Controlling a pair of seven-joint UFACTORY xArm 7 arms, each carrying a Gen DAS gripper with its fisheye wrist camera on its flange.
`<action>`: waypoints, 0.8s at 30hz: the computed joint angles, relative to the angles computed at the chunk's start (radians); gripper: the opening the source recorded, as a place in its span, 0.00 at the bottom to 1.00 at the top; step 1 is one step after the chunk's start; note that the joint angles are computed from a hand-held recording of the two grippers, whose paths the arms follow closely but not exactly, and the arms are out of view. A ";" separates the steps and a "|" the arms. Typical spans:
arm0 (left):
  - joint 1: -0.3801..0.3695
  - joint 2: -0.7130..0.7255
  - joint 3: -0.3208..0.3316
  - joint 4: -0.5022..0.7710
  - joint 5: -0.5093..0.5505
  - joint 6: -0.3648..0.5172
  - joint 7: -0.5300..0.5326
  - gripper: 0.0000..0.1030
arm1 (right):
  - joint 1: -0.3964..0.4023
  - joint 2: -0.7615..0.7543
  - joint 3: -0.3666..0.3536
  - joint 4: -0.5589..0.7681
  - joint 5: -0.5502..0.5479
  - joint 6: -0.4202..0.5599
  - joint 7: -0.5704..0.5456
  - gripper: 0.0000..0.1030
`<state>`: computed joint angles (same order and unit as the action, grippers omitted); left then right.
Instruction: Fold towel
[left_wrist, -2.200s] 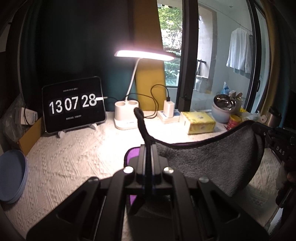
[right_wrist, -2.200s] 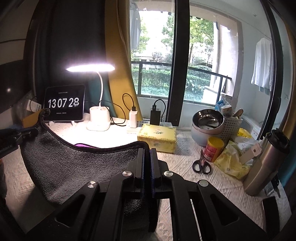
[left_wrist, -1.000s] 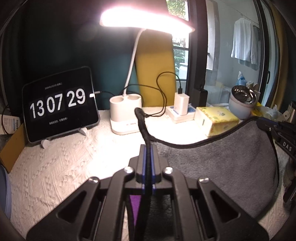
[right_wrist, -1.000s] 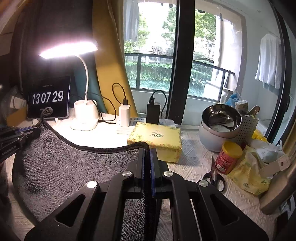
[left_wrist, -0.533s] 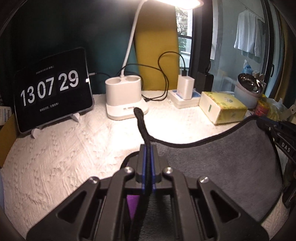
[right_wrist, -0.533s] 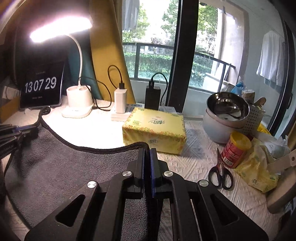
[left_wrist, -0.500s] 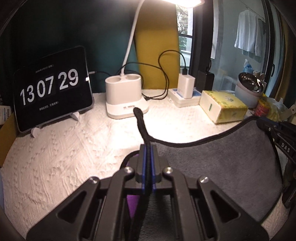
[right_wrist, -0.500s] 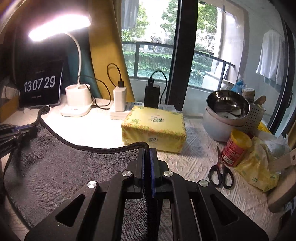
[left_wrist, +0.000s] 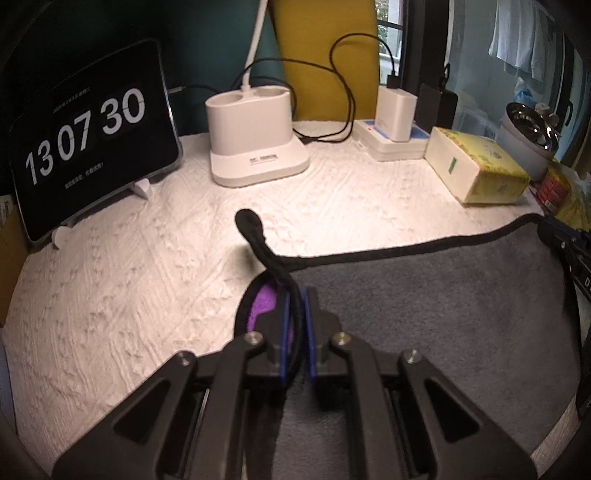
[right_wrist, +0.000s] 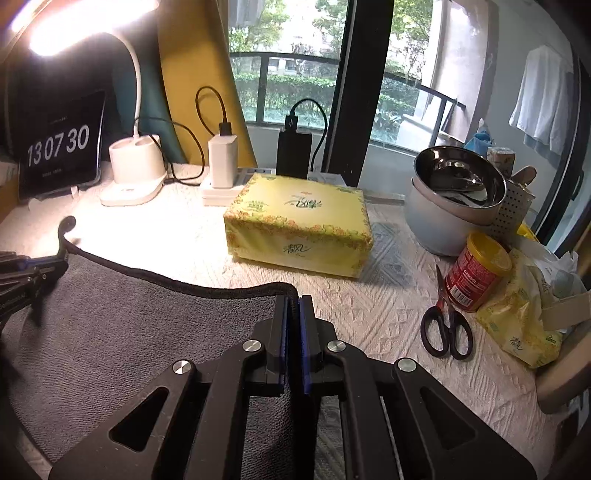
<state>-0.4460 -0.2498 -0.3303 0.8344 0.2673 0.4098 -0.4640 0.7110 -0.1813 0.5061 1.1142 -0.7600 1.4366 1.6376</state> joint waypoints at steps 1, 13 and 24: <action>0.002 0.000 -0.002 0.002 0.005 0.003 -0.003 0.09 | -0.001 0.001 -0.004 0.001 0.007 -0.003 -0.003 0.06; 0.010 -0.029 -0.004 -0.008 -0.009 0.016 -0.014 0.32 | -0.020 -0.016 -0.011 -0.014 0.060 -0.013 0.018 0.44; -0.007 -0.148 0.004 -0.059 -0.074 0.031 0.004 0.70 | 0.025 0.023 0.020 0.065 0.029 0.097 0.054 0.45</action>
